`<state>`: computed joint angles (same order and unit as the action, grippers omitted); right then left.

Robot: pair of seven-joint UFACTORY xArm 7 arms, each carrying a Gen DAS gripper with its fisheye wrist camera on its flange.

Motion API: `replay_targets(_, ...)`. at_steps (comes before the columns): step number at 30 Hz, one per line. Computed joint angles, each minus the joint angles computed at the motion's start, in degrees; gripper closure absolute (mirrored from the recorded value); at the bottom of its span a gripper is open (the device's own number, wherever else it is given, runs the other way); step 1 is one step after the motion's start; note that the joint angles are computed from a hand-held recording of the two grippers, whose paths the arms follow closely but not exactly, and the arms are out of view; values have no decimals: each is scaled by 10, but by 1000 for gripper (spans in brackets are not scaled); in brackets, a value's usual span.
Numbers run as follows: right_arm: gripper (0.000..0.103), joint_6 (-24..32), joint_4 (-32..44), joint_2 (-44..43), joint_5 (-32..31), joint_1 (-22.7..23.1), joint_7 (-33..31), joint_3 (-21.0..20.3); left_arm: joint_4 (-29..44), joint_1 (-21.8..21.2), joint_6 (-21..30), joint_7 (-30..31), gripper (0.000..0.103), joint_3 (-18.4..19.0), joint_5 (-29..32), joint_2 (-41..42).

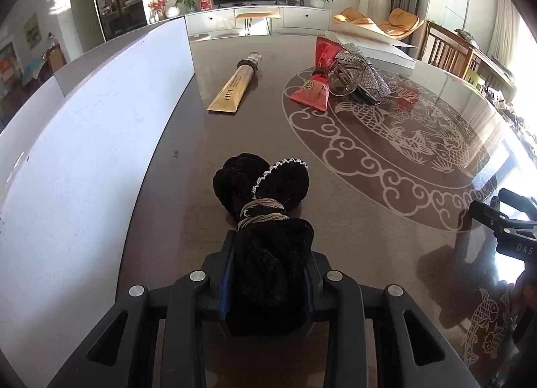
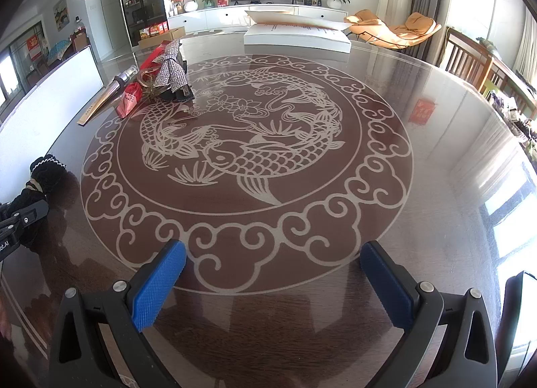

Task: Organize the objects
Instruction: 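Lift the black velvet pouch off the table with the left gripper, then move the right gripper toward the rhinestone-bowed glass jar while the left holds the pouch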

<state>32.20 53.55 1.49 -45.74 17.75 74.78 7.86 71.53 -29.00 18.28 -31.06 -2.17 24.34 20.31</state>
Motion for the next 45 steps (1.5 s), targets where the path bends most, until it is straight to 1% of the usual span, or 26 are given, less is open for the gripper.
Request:
replay_targets(2,0,0,0,0,0,0,0,0,-10,3,-9,1,67,1,1,-4)
replay_targets(4,0,0,0,0,0,0,0,0,-5,-13,-4,-23,55,20,27,-1)
replay_targets(5,0,0,0,0,0,0,0,0,-1,-14,-2,-29,53,22,32,2)
replay_targets(8,0,0,0,0,0,0,0,0,1,-4,-9,-24,48,14,24,8)
replay_targets(10,0,0,0,0,0,0,0,0,6,-11,-5,-35,34,23,33,11)
replay_targets(11,0,0,0,0,0,0,0,0,8,-11,-4,-41,31,26,36,13)
replay_targets(12,0,0,0,0,0,0,0,0,8,-6,-6,-41,27,23,30,14)
replay_targets(14,0,0,0,0,0,0,0,0,5,6,-13,-34,24,14,12,15)
replay_targets(15,0,0,0,0,0,0,0,0,9,2,-8,-31,22,16,16,17)
replay_targets(18,0,0,0,0,0,0,0,0,10,-1,-15,-27,17,17,18,20)
replay_targets(20,0,0,0,0,0,0,0,0,12,-1,-20,-23,10,18,16,25)
replay_targets(22,0,0,0,0,0,0,0,0,19,-1,-16,-20,0,17,9,31)
replay_targets(36,0,-1,2,3,1,0,-1,-1,22,-7,-19,-12,0,23,0,35)
replay_targets(37,0,-4,7,5,20,-1,-28,-1,22,-7,-19,-12,0,23,-1,35)
replay_targets(38,0,-7,21,16,59,-15,-79,10,22,-8,-19,-12,0,23,-1,35)
replay_targets(39,0,-20,37,29,101,-8,-129,-2,22,-8,-19,-11,0,23,-1,35)
replay_targets(40,0,-45,51,42,123,-10,-156,-5,22,-8,-19,-11,0,23,-1,35)
replay_targets(41,0,-66,72,56,129,-10,-169,-9,22,-8,-19,-11,0,23,-1,35)
replay_targets(43,0,-96,133,97,114,1,-189,-22,22,-8,-19,-11,0,23,-1,35)
replay_targets(44,0,-101,175,126,120,6,-219,-24,22,-8,-19,-11,0,23,-1,35)
replay_targets(45,0,-94,221,158,142,5,-260,-20,22,-8,-19,-11,0,24,-1,35)
